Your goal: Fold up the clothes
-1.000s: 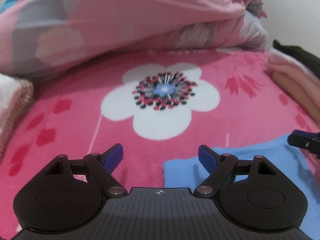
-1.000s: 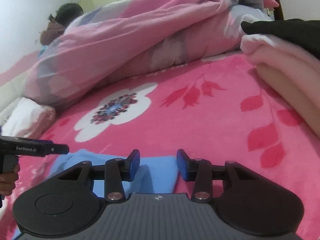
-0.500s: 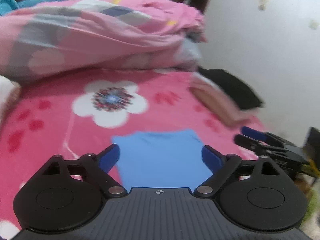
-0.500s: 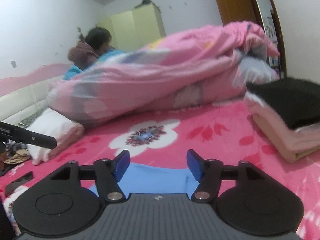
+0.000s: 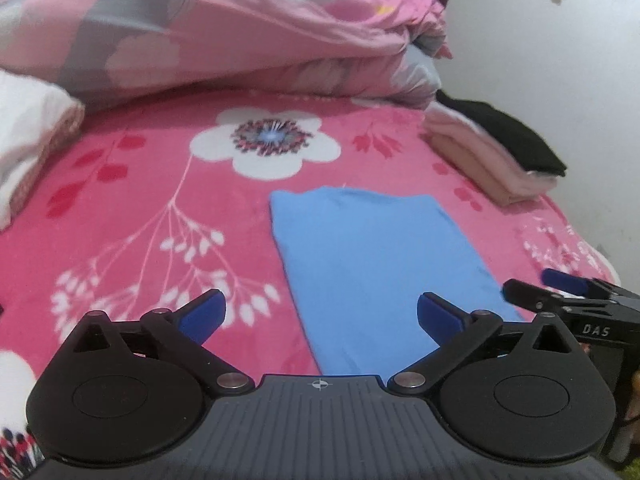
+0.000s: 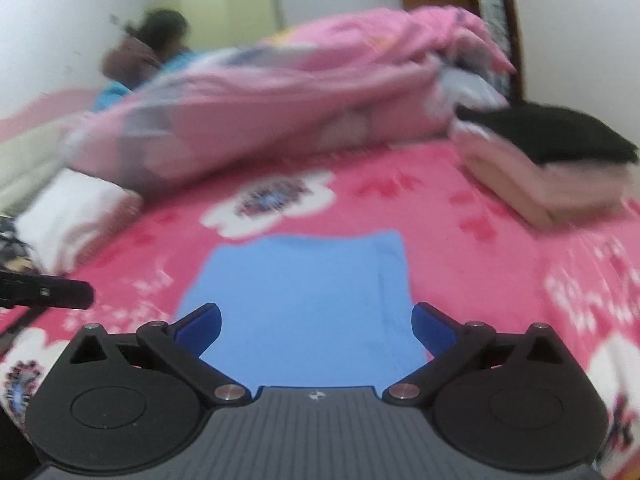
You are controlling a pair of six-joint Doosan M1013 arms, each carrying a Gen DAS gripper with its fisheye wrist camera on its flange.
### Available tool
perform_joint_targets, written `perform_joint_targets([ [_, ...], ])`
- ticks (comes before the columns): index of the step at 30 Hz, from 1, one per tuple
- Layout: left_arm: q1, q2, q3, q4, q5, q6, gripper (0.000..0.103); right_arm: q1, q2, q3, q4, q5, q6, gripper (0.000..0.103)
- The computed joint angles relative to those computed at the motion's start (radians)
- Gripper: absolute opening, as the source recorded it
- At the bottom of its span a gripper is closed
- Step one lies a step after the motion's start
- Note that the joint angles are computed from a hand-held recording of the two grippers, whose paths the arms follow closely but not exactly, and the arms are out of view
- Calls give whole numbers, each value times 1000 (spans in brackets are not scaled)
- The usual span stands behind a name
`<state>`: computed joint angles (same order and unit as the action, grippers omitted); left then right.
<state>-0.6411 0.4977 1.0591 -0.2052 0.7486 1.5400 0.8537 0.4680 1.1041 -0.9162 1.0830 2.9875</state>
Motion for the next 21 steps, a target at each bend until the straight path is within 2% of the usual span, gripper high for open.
perform_joint_targets([
  [3, -5, 5, 4, 39, -3, -38, 103, 7, 19, -29, 3, 75, 7, 103],
  [6, -11, -3, 25, 88, -29, -78, 103, 16, 26, -36, -15, 112, 10, 103],
  [10, -22, -10, 39, 161, -32, -150, 103, 26, 61, -87, -32, 231, -14, 103],
  [15, -54, -4, 37, 387, -17, -291, 103, 37, 82, -105, -72, 284, -67, 103],
  [21, -61, -8, 49, 459, -38, -344, 103, 41, 102, -139, -60, 320, -146, 103],
])
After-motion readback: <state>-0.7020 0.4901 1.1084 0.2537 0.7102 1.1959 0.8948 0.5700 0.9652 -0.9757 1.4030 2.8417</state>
